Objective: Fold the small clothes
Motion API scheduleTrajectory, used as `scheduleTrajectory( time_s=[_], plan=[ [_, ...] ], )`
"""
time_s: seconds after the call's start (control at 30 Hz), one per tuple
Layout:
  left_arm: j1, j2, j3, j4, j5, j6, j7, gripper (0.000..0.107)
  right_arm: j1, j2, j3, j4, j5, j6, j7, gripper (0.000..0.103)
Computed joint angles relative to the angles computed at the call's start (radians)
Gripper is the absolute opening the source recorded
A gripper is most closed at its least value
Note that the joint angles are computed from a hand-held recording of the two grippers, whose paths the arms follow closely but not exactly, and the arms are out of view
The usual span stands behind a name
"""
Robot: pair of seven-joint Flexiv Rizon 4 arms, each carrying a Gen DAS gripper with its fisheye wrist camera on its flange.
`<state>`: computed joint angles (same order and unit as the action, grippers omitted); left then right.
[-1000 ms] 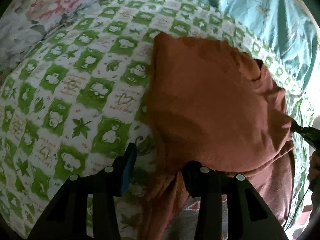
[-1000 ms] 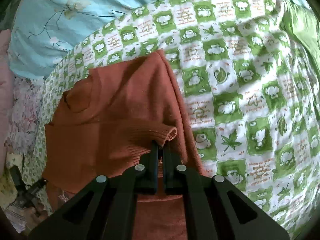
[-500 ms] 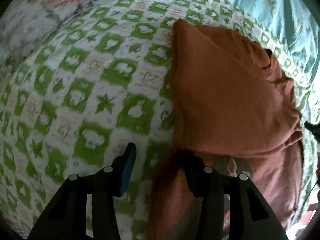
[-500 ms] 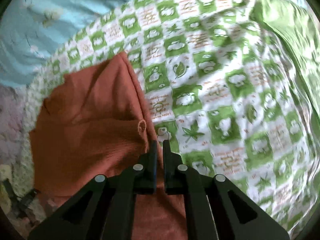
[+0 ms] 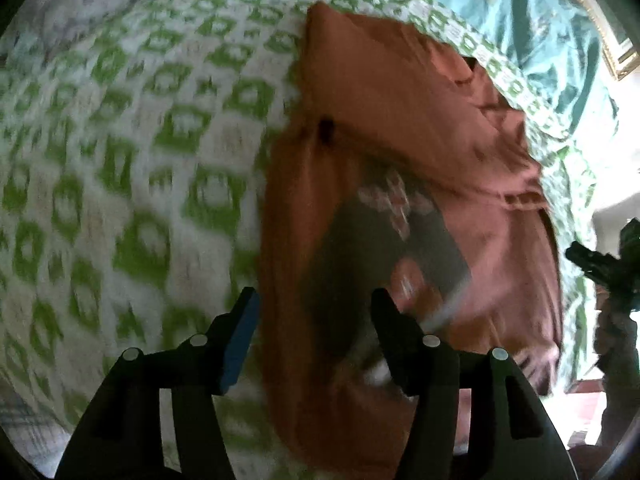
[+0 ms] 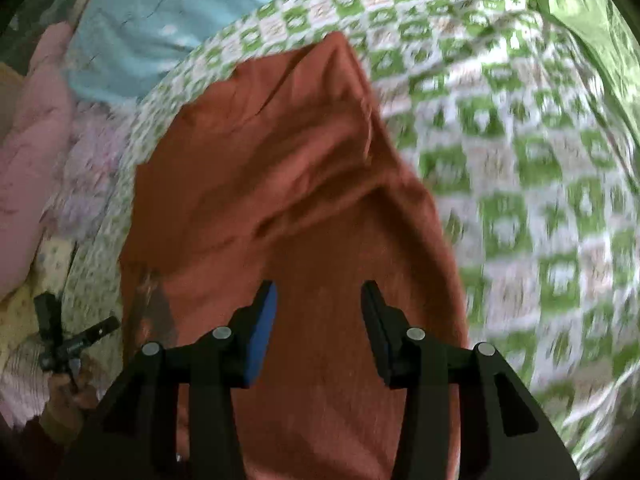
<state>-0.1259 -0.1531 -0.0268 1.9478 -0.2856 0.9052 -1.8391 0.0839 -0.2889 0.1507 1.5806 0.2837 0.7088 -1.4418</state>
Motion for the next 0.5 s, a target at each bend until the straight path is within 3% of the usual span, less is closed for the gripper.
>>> scheduleTrajectory(
  time_s=[0.2,0.3,0.37,0.5],
  plan=[
    [-0.031,0.093,-0.012,0.126,-0.081,-0.024,0.016,0.062,-0.031,0.113,0.012,0.122,0.108,-0.025,-0.057,0.045],
    [-0.053,0.143,-0.015,0.206,-0.184,-0.015,0.053,0.063,-0.039,0.161,0.0,0.168,0.147,-0.05,-0.083,0.045],
    [-0.075,0.157,-0.023,0.249,-0.275,-0.002,0.099,0.063,-0.038,0.19,-0.01,0.191,0.163,-0.067,-0.105,0.045],
    [-0.107,0.137,-0.042,0.273,-0.324,0.021,0.125,0.061,-0.038,0.262,-0.032,0.254,0.172,-0.12,-0.147,0.046]
  ],
)
